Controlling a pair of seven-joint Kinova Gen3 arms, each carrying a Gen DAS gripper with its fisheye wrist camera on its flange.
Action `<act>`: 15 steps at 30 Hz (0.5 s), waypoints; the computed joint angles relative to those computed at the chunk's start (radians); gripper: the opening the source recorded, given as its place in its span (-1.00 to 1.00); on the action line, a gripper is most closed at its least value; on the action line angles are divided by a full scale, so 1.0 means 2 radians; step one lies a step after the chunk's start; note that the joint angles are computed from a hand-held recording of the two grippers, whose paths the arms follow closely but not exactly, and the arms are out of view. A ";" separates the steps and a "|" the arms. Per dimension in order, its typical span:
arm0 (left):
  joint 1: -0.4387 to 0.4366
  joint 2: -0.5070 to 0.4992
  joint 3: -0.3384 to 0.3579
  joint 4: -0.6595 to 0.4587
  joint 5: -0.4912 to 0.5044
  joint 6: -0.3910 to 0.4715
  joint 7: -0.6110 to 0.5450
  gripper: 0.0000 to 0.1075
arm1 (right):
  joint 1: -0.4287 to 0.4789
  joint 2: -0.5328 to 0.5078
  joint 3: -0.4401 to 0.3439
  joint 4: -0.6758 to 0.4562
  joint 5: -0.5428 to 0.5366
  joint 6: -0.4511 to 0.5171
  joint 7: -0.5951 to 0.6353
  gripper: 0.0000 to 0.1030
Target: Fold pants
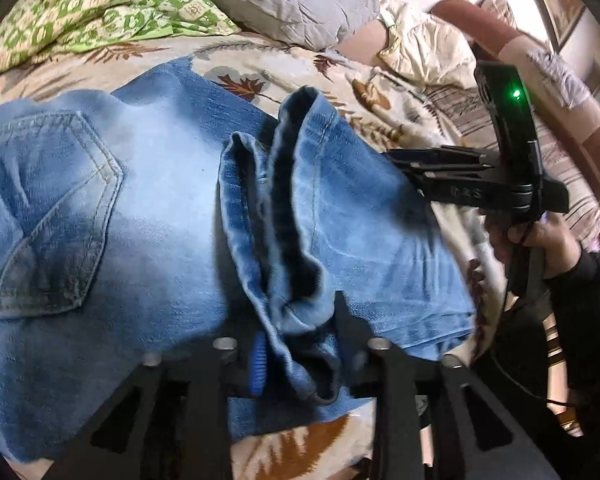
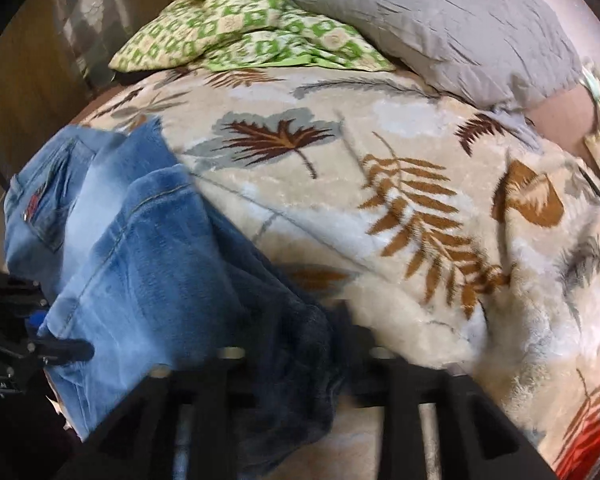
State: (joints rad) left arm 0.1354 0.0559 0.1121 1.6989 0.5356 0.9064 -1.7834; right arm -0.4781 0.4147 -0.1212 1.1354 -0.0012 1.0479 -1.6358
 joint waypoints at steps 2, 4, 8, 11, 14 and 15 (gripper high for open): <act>-0.017 -0.005 0.000 -0.004 0.032 0.026 -0.011 0.56 | 0.022 -0.010 -0.022 0.010 0.006 -0.013 -0.019 0.68; -0.006 -0.019 -0.015 -0.007 0.031 0.028 0.000 0.78 | 0.065 -0.021 -0.069 0.021 0.001 -0.025 -0.026 0.68; -0.018 -0.035 -0.035 -0.028 0.045 0.049 0.005 0.85 | 0.144 -0.061 -0.161 0.070 0.028 -0.069 -0.075 0.68; -0.053 -0.031 -0.028 -0.054 0.080 0.068 0.002 0.88 | 0.141 -0.124 -0.175 0.136 0.089 -0.130 -0.127 0.68; -0.042 -0.002 -0.032 -0.111 0.055 0.100 0.050 0.92 | 0.077 -0.194 -0.123 0.199 0.144 -0.191 -0.174 1.00; -0.021 0.005 -0.045 -0.126 0.035 0.097 0.058 0.92 | 0.053 -0.208 -0.105 0.218 0.151 -0.206 -0.194 1.00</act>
State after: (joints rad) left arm 0.0942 0.0666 0.0227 1.4478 0.6056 1.1012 -1.6680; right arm -0.3711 -0.0005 -0.3314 1.5723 0.3004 0.6367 -2.0243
